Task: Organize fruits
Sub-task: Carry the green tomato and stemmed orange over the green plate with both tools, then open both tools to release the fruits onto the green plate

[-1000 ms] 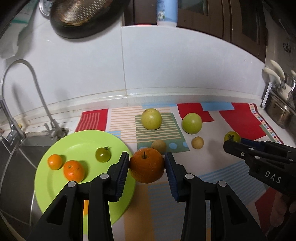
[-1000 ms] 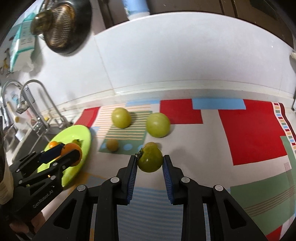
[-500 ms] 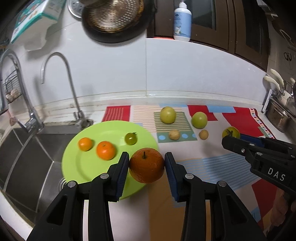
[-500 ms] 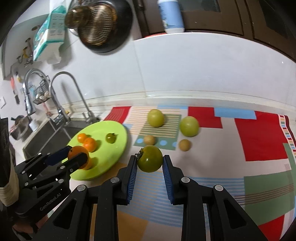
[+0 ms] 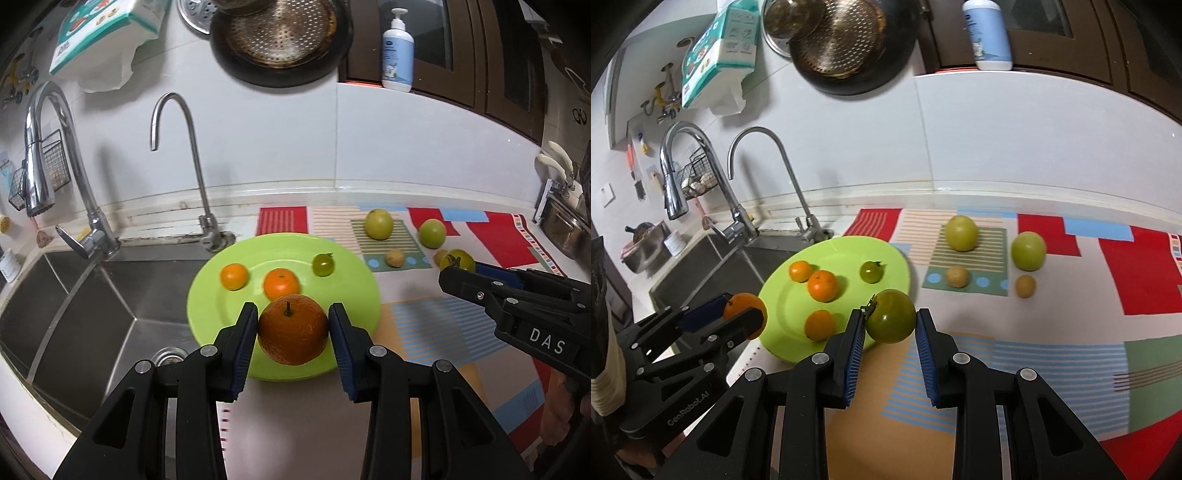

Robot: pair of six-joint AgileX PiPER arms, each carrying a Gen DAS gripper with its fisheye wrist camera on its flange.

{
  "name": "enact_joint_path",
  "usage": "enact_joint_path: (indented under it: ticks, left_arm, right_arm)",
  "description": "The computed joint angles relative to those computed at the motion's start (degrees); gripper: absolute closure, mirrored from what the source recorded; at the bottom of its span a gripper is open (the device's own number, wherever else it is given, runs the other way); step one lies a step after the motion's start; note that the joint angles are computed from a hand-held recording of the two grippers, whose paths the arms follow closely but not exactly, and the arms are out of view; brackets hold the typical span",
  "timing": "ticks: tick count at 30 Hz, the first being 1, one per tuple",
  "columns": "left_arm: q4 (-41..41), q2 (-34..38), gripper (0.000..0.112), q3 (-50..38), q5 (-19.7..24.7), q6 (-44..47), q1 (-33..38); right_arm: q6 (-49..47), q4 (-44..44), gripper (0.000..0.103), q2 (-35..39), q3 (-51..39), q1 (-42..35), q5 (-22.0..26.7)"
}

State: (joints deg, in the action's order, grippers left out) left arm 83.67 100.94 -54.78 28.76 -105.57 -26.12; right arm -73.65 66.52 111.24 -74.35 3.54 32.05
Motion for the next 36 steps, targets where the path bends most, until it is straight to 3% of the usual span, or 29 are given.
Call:
enact_joint_path:
  ticks: [14,22,26,30,36]
  left_arm:
    - [4.4,4.3,0.073,-1.3,-8.4,0.6,8.8]
    - [-0.7,9.4,0.073,-5.4,-11.7,6.8,11.9]
    - [-7.6,10.9,0.073,-7.2,-13.1,13.4,13.2]
    - [-9.4,11.1,0.072,-7.5,-12.8,14.8,13.3]
    - [-6.6,9.2,0.065,-6.0,-10.6,12.2,11.5]
  right_arm:
    - [9.3,-7.2,0.074,6.4,-6.2,6.6,-3.6]
    - [17.7,-15.5,0.074,13.1,-14.0,8.4,-1.4]
    - [19.0,-17.1,0.073,15.5,-17.1,9.1,-0.2]
    - [19.8,-17.6,0.065,16.2,-18.2,9.3,0.0]
    - [16.5,-14.8,0.064,13.2,-14.5,8.6,-2.5]
